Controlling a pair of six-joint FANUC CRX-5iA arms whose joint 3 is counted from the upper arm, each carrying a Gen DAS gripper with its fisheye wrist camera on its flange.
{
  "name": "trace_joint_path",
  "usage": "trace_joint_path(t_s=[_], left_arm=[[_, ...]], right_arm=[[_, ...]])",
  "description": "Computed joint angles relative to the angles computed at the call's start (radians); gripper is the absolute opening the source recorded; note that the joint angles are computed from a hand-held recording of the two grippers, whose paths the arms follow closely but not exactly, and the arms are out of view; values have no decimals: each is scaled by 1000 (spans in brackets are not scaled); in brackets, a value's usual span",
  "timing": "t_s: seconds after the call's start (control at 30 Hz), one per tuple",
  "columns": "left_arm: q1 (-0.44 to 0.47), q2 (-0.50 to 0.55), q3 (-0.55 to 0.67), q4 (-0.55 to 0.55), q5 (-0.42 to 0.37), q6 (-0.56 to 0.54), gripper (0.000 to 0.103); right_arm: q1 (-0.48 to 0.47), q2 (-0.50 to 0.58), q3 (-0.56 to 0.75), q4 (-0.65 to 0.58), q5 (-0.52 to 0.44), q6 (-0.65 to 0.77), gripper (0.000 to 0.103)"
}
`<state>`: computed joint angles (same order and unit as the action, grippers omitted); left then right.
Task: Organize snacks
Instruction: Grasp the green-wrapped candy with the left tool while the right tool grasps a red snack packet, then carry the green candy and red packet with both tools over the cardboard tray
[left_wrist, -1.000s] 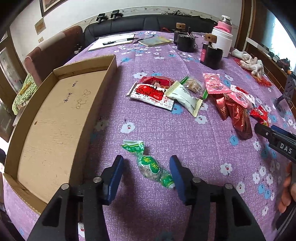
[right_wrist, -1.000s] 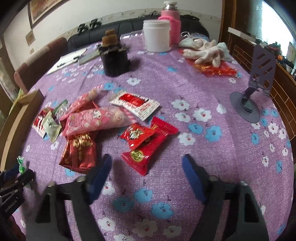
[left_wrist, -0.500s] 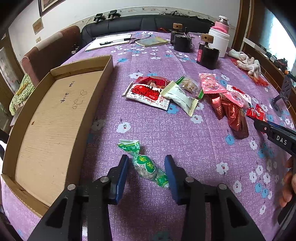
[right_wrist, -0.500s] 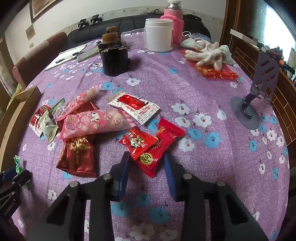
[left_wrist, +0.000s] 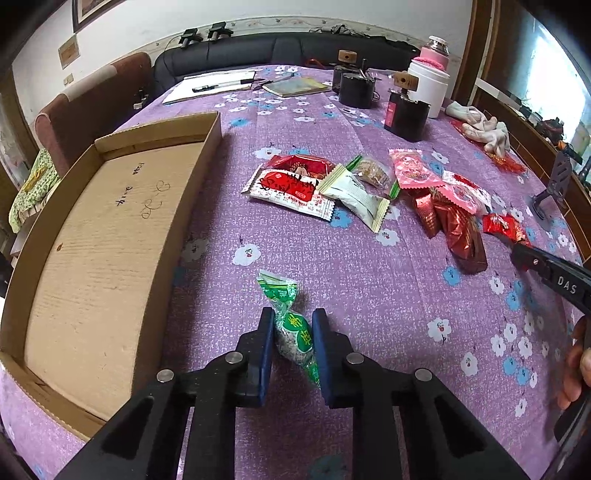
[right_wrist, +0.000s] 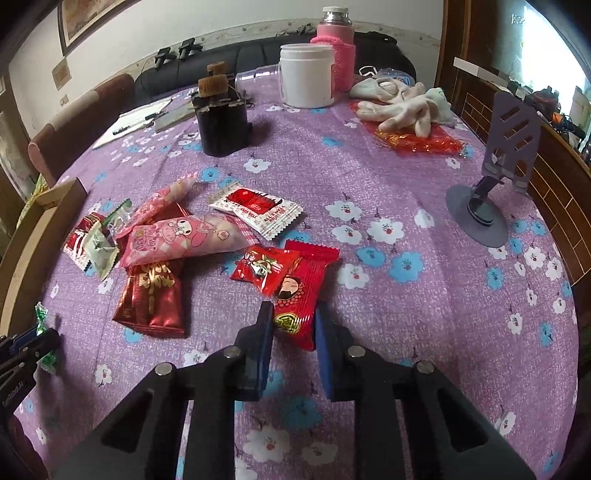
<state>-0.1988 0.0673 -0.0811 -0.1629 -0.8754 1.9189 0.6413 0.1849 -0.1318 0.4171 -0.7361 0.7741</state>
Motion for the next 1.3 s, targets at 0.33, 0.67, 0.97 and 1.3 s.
trace_joint_path(t_s=[0.33, 0.67, 0.97, 1.3], left_arm=[[40, -41, -72, 97, 67, -98, 20], [60, -98, -136, 172, 113, -178, 19], [90, -176, -186, 281, 159, -274, 19], [196, -310, -211, 207, 143, -258, 20]], right_arm=[[-2, -64, -62, 10, 55, -20, 20], [-10, -106, -107, 10, 96, -27, 20], [0, -140, -128, -14, 122, -9, 20], [87, -151, -56, -104, 132, 133, 21]])
